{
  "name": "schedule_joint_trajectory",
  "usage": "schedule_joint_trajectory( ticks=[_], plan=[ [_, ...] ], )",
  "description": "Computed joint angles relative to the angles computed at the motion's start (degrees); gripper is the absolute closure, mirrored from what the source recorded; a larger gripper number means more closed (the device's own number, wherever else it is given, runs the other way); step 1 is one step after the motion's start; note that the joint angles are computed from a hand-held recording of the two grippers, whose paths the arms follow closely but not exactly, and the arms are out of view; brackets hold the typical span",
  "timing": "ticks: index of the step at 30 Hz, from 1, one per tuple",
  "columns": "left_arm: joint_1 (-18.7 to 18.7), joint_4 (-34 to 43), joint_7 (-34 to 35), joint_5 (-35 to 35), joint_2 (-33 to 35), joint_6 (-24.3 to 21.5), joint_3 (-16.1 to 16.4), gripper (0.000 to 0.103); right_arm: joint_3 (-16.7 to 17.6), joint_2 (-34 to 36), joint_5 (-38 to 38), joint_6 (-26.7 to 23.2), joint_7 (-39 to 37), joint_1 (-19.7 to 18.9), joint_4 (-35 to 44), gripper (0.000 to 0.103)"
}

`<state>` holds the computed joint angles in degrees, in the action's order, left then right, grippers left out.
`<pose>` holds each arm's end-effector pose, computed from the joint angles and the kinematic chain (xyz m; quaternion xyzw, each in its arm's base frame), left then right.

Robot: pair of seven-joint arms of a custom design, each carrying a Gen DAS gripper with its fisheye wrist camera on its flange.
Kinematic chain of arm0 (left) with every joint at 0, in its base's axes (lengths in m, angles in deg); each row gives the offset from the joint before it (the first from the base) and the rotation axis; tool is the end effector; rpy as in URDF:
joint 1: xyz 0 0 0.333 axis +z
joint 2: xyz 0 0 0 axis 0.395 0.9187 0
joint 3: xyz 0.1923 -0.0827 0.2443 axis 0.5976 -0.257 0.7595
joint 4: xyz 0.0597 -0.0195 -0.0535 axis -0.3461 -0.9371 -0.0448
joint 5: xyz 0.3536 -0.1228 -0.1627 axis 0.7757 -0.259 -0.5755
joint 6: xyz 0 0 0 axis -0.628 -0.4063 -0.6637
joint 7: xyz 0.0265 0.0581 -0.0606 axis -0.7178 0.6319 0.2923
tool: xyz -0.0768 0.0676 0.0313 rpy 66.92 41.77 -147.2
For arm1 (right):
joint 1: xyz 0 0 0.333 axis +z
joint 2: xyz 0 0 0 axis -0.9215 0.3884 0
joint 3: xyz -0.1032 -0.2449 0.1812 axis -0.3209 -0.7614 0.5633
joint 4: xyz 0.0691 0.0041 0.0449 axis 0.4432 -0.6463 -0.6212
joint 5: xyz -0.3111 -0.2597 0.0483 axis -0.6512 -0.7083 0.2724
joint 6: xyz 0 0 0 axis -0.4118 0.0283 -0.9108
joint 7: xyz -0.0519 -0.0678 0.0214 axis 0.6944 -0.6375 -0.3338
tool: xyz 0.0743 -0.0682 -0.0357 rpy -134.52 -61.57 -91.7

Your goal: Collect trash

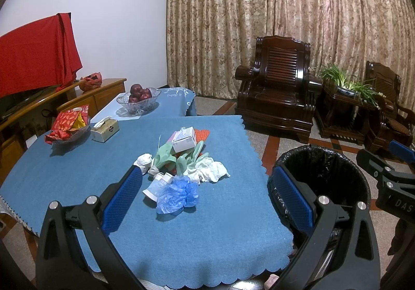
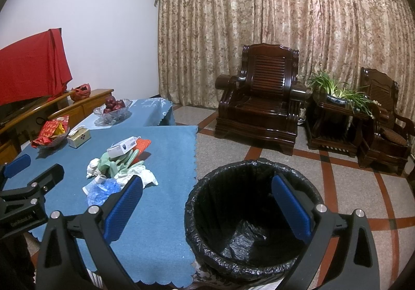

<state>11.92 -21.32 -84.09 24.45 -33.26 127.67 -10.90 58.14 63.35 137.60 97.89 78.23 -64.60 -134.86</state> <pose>0.6069 -0.2323 0.5152 -0.6378 0.5689 -0.3303 0.4005 0.6301 0.0396 0.5160 -0.6311 0.5655 -0.3299 0.4160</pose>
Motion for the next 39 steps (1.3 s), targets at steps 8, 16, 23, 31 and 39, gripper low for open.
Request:
schedule_joint_trajectory(
  ticks=[8,16,23,31,39],
  plan=[
    [0.0,0.0,-0.1,0.1,0.1,0.1,0.1,0.005,0.0,0.1,-0.5,0.0,0.5,0.0,0.0,0.006],
    [0.0,0.0,0.0,0.0,0.1,0.1,0.1,0.005,0.0,0.0,-1.2,-0.1,1.2,-0.1,-0.2,0.006],
    [0.0,0.0,0.0,-0.1,0.1,0.1,0.1,0.005,0.1,0.0,-1.6,0.0,1.6,-0.2,-0.3,0.006],
    [0.0,0.0,0.2,-0.3,0.1,0.2,0.1,0.005,0.4,0.4,-0.1,0.4,0.3,0.1,-0.1,0.006],
    [0.0,-0.1,-0.4,0.2,0.4,0.5,0.3,0.005,0.3,0.8,1.3,0.4,-1.2,0.2,0.2,0.006]
  ],
)
